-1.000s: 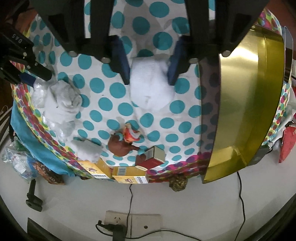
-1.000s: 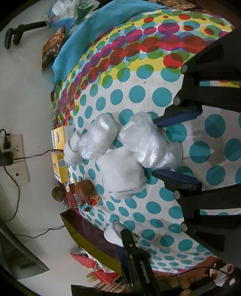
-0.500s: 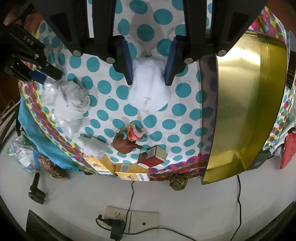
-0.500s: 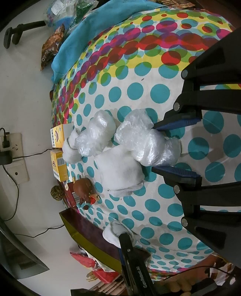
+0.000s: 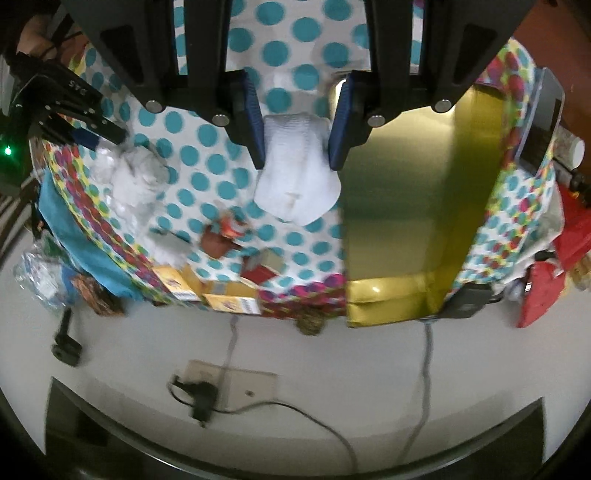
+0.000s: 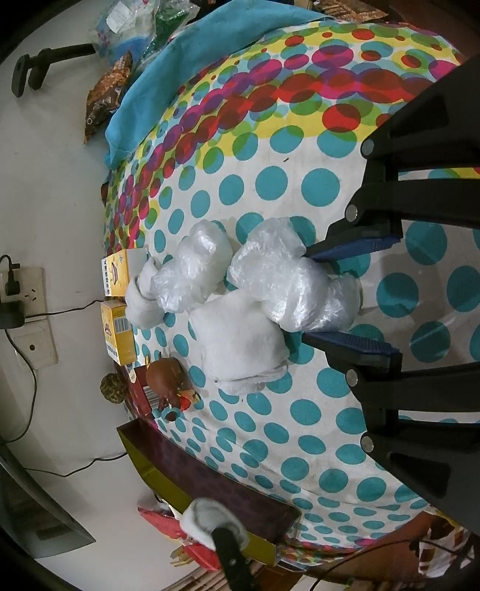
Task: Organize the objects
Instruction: 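Carry the white cloth into the gold tray and open the left tool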
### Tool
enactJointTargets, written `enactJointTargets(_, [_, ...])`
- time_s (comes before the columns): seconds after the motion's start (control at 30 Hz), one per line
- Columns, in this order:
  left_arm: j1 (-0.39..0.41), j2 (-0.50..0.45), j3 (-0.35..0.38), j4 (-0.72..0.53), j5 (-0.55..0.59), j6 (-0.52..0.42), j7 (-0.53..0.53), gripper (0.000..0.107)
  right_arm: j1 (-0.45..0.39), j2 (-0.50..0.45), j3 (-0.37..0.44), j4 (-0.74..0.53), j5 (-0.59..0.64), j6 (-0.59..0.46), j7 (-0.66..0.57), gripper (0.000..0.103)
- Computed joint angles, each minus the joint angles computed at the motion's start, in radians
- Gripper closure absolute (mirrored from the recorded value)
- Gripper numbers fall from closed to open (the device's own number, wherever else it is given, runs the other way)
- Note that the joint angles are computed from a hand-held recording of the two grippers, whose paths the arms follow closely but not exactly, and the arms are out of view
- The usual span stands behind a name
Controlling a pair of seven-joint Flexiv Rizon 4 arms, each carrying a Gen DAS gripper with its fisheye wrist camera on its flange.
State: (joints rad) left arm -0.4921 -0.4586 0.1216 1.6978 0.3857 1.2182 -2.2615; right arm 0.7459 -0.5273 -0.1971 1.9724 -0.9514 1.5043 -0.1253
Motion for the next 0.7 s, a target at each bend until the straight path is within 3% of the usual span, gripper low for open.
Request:
enactJointTargets(0.3, [0.038, 0.051, 0.041, 0.061, 0.056, -0.030, -0.093, 0.073, -0.016, 0.027, 0.031, 0.006, -0.030, -0.058, 0.012, 0.068])
enactJointTargets(0.7, [0.111, 0.017, 0.006, 0.071, 0.027, -0.073, -0.050, 0.073, -0.078, 0.061, 0.168, -0.025, -0.071, -0.203, 0.029, 0.068])
